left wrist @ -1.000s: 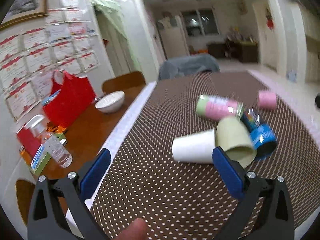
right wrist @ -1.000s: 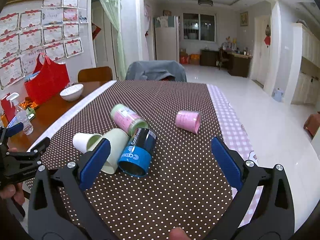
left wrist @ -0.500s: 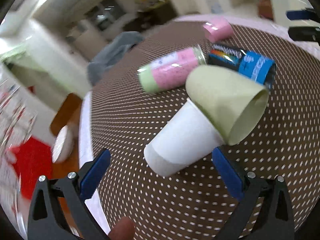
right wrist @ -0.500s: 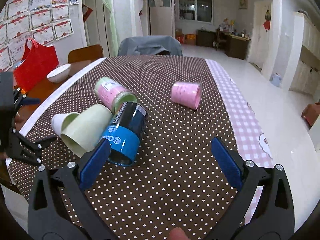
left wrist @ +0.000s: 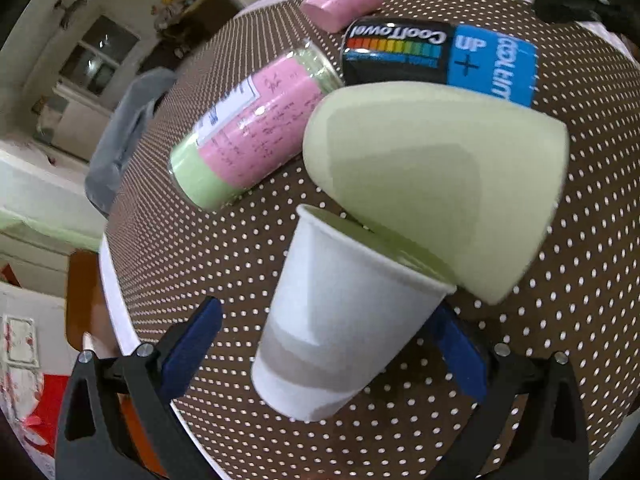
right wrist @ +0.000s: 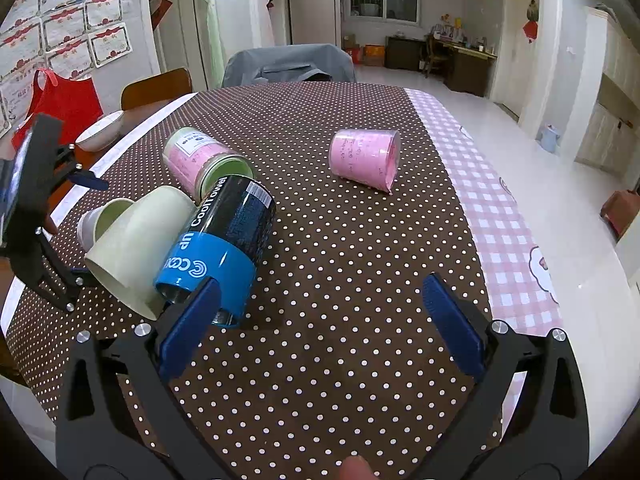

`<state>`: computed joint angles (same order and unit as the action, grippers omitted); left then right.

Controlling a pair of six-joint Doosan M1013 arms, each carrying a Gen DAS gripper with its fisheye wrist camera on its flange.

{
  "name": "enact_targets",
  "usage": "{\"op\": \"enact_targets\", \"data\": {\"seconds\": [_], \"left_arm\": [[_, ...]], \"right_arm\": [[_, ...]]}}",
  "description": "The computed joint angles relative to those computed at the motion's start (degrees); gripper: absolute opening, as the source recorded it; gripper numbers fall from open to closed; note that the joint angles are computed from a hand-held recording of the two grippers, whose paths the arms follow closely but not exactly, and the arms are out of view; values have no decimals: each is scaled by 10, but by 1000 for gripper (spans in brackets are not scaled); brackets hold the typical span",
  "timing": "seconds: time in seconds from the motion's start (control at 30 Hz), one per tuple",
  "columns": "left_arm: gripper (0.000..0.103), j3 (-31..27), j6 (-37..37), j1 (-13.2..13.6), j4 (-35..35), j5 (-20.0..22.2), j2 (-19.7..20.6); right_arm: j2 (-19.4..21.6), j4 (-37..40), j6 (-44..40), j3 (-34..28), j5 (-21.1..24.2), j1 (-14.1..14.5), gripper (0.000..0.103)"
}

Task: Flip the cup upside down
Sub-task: 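Lower the left gripper onto the white paper cup and close on it, then lift the white cup with the left gripper and carry it toward the right gripper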

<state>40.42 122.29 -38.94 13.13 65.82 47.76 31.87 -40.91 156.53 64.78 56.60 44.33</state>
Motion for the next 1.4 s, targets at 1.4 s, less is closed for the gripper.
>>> {"op": "enact_targets", "data": {"seconds": [1.4], "left_arm": [[66,139,-204,-95,-24,-79,-87]], "right_arm": [[-108,-57,121,149,-72,-1,98]]}}
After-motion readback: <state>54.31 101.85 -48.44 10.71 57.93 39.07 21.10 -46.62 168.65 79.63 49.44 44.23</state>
